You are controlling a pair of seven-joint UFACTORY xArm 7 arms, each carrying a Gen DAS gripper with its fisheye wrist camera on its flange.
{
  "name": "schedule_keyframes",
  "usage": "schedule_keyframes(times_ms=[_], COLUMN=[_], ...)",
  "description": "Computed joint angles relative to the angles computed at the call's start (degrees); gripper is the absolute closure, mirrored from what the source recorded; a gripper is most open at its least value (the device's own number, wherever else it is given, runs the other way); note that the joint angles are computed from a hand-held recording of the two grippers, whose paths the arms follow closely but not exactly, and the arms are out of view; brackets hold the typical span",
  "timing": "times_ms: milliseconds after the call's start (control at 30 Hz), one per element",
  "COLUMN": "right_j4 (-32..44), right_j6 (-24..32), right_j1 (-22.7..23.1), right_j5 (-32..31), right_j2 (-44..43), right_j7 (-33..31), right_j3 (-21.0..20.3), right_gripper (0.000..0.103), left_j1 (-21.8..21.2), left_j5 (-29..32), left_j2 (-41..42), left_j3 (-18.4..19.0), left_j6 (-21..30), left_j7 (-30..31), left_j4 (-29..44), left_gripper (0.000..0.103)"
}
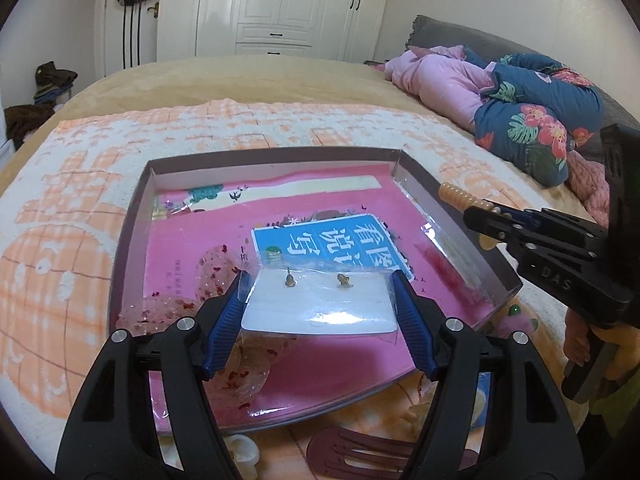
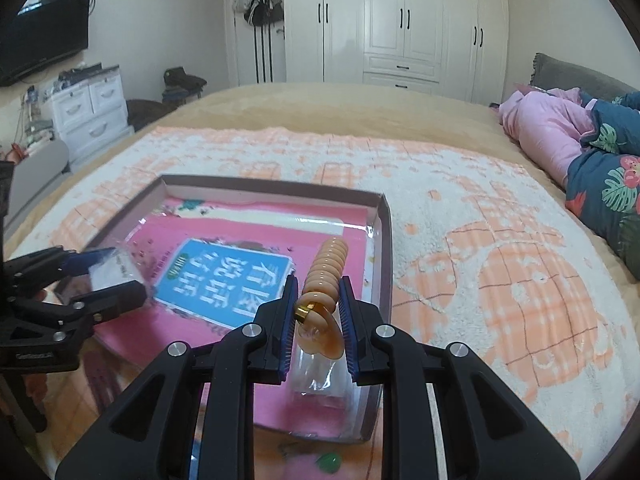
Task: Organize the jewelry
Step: 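Carry the earring card into the box with the left tool while the right carries the hair tie there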
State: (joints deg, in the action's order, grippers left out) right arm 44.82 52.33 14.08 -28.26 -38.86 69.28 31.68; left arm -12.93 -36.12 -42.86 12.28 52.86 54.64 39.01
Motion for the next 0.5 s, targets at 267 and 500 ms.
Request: schedule_keyframes(times_ms=[267, 500], right_j4=[-0.3, -1.3], right_j6=[0.3, -0.4], right_j1=[-0.1, 0.6], right_j5=[0.2, 1.2], right_j2=[2.1, 1.9], right_j7=[0.7, 1.7], right_j3=[-1.2, -2.8], right_gripper=[0.083, 0.081], left_j1=[0.1, 0.4], left_j5=[0.1, 0.0], left_j2=[0.8, 1.1], left_j3=[-0.2, -0.2], left_j6=[-0.2, 0.0], left_j7=[0.0, 0.1], left_j4=[0.1, 0.2], left_gripper=[0.039, 0.034])
